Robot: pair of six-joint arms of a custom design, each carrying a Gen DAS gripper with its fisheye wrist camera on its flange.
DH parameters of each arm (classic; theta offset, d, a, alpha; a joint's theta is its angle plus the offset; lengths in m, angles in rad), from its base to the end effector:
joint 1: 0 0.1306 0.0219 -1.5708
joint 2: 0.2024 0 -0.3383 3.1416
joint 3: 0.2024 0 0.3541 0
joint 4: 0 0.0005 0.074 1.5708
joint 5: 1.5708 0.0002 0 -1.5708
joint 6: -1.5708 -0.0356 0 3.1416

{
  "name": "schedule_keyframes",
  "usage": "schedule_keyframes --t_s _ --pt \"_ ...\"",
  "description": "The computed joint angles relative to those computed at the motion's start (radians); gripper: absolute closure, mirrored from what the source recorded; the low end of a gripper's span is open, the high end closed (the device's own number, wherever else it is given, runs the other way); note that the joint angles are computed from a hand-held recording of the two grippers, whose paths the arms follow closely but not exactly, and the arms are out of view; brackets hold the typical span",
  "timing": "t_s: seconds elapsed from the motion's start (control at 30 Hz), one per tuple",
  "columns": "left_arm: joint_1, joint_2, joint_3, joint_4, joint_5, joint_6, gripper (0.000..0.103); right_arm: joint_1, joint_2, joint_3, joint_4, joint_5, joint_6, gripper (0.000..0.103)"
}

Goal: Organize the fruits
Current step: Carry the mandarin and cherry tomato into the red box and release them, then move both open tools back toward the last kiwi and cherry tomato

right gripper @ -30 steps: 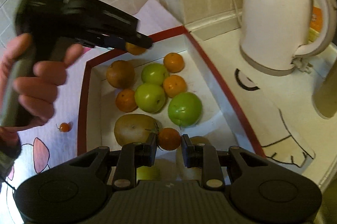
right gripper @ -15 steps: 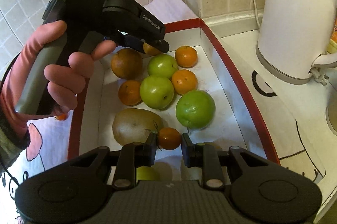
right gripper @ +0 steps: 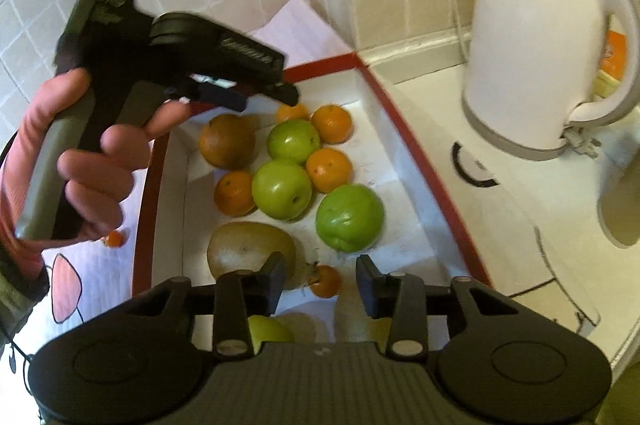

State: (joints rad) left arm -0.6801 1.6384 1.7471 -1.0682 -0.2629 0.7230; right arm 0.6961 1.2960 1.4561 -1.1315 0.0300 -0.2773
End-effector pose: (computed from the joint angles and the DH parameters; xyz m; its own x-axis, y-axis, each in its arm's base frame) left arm 0.4146 -0.3241 0.4062 -0.8025 -0.1727 -0.5711 -0.0529 0.9740 -0.2202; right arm 0.3146 0.2608 0.4339 -0.7813 -0.2963 -0.5494 -0.4305 0.8931 0.1306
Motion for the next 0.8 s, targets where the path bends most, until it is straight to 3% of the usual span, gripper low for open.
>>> schedule_keyframes --t_s 0.17,0.47,0.8 --pt "-0.017 -0.062 -0.032 -0.003 -0.033 0.002 0.033 -0.014 -0.036 0.010 -0.002 -0.001 -0.033 0.062" --pt "-0.051 -0.266 -0.149 -0.011 -0.127 0.003 0.031 0.021 -0.062 0.072 -0.004 0.023 -0.076 0.056" --pt "-0.053 -0.591 -0.259 -0.170 -0.360 0.055 0.023 0.164 0.028 0.246 0.001 0.050 -0.068 0.047"
